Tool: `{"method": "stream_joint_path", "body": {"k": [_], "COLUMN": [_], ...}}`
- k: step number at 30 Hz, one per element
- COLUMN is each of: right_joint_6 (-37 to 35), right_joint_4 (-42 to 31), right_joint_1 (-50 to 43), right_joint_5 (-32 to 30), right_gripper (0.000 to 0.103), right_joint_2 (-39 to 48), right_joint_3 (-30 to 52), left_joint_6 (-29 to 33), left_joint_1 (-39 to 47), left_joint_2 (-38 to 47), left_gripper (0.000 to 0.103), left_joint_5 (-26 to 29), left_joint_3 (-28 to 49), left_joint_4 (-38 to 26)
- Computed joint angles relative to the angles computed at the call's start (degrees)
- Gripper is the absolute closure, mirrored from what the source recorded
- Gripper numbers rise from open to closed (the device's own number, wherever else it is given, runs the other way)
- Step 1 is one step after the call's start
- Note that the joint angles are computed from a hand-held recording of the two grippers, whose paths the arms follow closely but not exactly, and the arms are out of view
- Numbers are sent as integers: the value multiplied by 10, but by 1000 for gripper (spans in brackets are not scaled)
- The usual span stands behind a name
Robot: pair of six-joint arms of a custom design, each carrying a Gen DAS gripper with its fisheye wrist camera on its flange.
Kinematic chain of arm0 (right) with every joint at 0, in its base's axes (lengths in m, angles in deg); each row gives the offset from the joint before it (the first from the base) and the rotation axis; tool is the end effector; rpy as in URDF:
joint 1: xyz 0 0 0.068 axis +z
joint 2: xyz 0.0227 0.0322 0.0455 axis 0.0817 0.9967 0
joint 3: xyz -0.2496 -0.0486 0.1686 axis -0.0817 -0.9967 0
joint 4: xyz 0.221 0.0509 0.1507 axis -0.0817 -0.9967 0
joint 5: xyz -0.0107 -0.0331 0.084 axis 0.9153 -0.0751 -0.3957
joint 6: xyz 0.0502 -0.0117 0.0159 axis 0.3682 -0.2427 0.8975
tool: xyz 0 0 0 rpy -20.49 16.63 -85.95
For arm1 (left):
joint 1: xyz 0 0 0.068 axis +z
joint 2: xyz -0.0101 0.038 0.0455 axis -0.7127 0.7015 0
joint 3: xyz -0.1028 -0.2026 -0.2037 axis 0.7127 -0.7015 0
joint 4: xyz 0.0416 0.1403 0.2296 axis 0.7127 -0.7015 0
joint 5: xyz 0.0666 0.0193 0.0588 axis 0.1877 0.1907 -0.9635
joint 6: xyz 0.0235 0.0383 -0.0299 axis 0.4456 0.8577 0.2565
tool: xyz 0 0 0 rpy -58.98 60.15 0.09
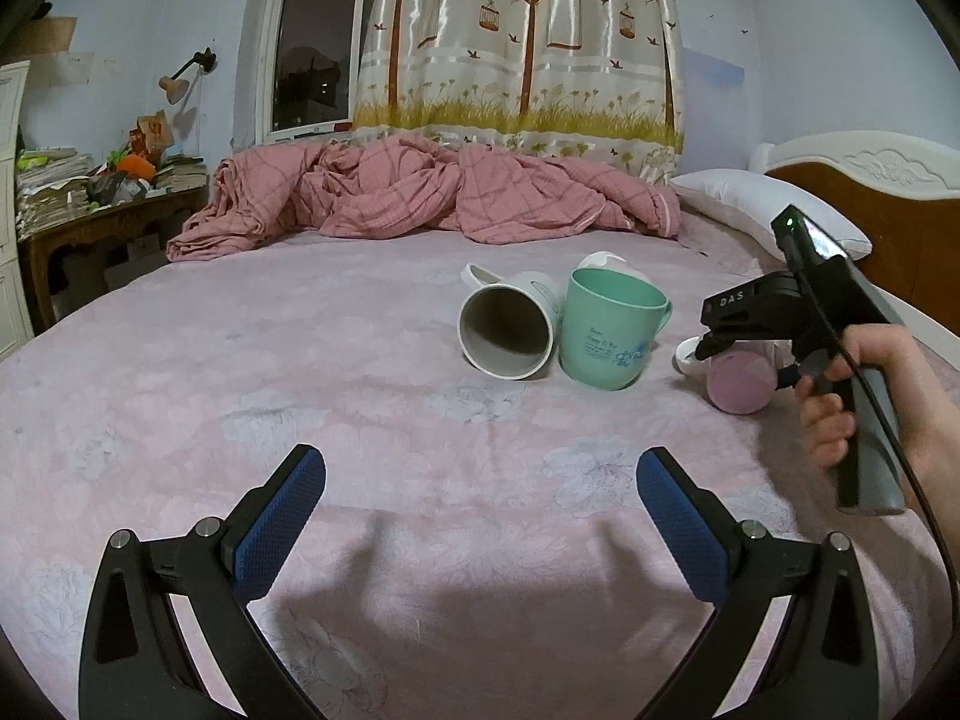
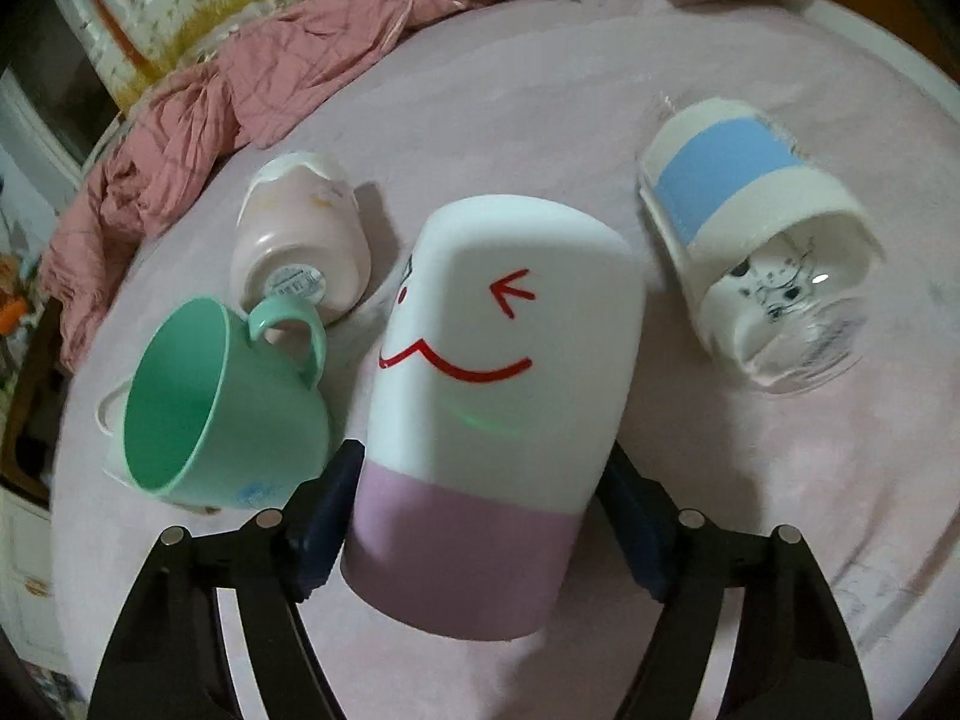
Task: Flip cup upright
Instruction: 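Reach the right gripper to the lying white pink-based mug and grasp it, then rotate the held mug base-down, set it on the bed, open the right gripper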
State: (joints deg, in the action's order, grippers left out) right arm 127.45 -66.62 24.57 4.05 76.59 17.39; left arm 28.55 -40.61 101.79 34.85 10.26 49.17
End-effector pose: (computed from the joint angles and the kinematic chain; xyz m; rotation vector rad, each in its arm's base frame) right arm 0.4010 0.1344 0.1894 0.7940 2.4161 0.1157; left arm 0.1874 0.0045 0.1831 0.2350 2.0055 -0.1967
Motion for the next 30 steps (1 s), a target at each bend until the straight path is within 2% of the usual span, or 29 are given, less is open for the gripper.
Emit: {"method": "stream_joint_path", "body": {"k": [4, 9, 13, 18, 26, 27, 30], "right_joint_6": [-20, -40, -19, 17, 59, 63, 67], "right_joint_4": [-8, 6, 24, 42, 118, 130, 159], "right_joint_1": [31, 88, 151, 210, 221, 216, 220], "right_joint_5": [23, 26, 57, 83, 33, 24, 36], "right_gripper": [32, 32, 32, 32, 31, 30, 15], "right_joint_2": [-45, -141, -202, -222, -206, -209, -228], "right_joint_3": [-20, -86, -144, -187, -255, -264, -298], "left_joint_6": [1, 1, 1, 1, 2, 2, 3], "left_joint_1": [2, 1, -1, 0, 3, 3, 5], "left_joint_2": [1, -1, -11, -13, -10, -10, -8], "left_gripper": [0, 0, 0, 0, 0, 0, 0], "left_joint_5": [1, -1, -4, -3, -1, -1, 1], "left_joint_3": [0, 1, -6, -11, -13, -13, -12], "left_joint_4": [1, 1, 5, 14, 21, 21, 21]}}
